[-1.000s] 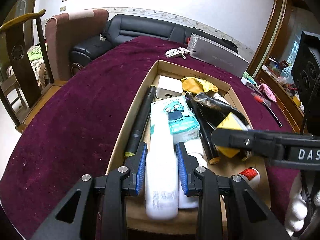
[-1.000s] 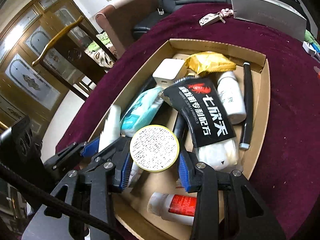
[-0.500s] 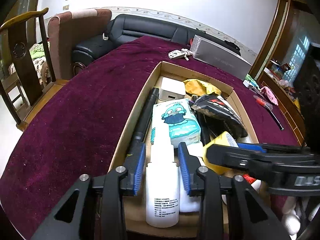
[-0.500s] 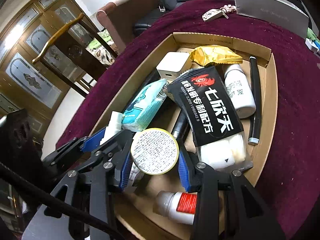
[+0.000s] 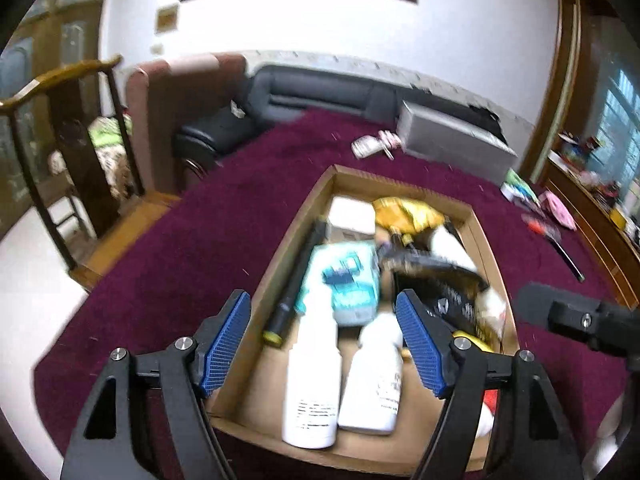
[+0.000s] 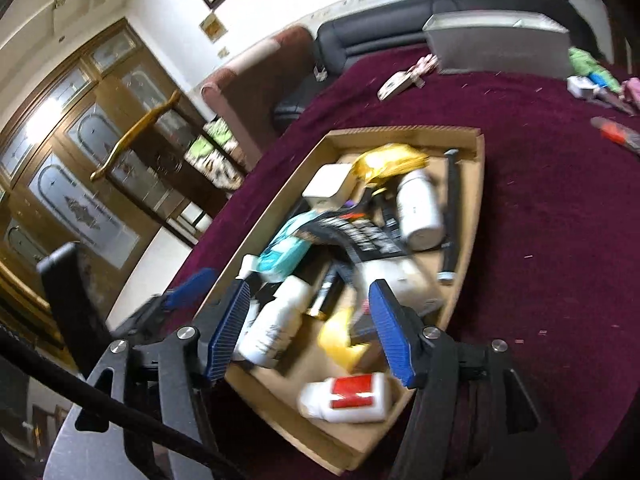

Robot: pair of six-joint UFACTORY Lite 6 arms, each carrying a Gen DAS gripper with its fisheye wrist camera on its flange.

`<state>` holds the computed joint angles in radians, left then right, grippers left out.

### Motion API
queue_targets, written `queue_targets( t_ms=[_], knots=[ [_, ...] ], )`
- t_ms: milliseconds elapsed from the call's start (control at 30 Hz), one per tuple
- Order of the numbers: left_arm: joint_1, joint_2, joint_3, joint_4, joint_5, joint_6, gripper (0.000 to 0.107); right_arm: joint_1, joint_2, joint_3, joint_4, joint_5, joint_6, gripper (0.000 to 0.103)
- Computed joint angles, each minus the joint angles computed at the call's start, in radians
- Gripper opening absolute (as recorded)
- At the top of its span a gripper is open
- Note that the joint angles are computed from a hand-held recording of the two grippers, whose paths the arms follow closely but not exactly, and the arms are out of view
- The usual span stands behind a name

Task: Organize objects
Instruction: 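Lower the spray bottle and jar into the tray and open both grippers, then lift both open grippers up away from the tray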

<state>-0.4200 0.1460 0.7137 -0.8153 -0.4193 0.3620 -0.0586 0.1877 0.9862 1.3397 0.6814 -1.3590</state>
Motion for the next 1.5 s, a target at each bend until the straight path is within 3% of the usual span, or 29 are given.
queue_targets(
  t_ms=[167, 367, 567, 733, 1000, 1500],
  knots=[
    [-0.046, -0.121, -0.053, -0.207, -0.092, 0.159, 0.078, -0.048, -0.099, -0.098, 0.099, -0.076, -0.136, 0.070],
    [-0.100, -0.177, -0.044, -0.404, -0.152, 0.342, 0.087, -0.042, -0.181, -0.197, 0.217, -0.185, -0.323, 0.071],
    [-0.141, -0.212, -0.038, -0.472, -0.143, 0.383, 0.093, -0.024, -0.249, -0.283, 0.355, -0.235, -0.515, 0.071],
    [-0.200, -0.197, -0.004, -0.599, -0.196, 0.461, 0.101, -0.020, -0.284, -0.324, 0.469, -0.265, -0.654, 0.072],
    [-0.250, -0.172, 0.032, -0.708, -0.276, 0.541, 0.101, -0.002, -0.295, -0.351, 0.574, -0.303, -0.790, 0.074],
    [-0.233, -0.145, 0.040, -0.745, -0.267, 0.572, 0.101, 0.041, -0.287, -0.351, 0.591, -0.345, -0.806, 0.074]
  ],
)
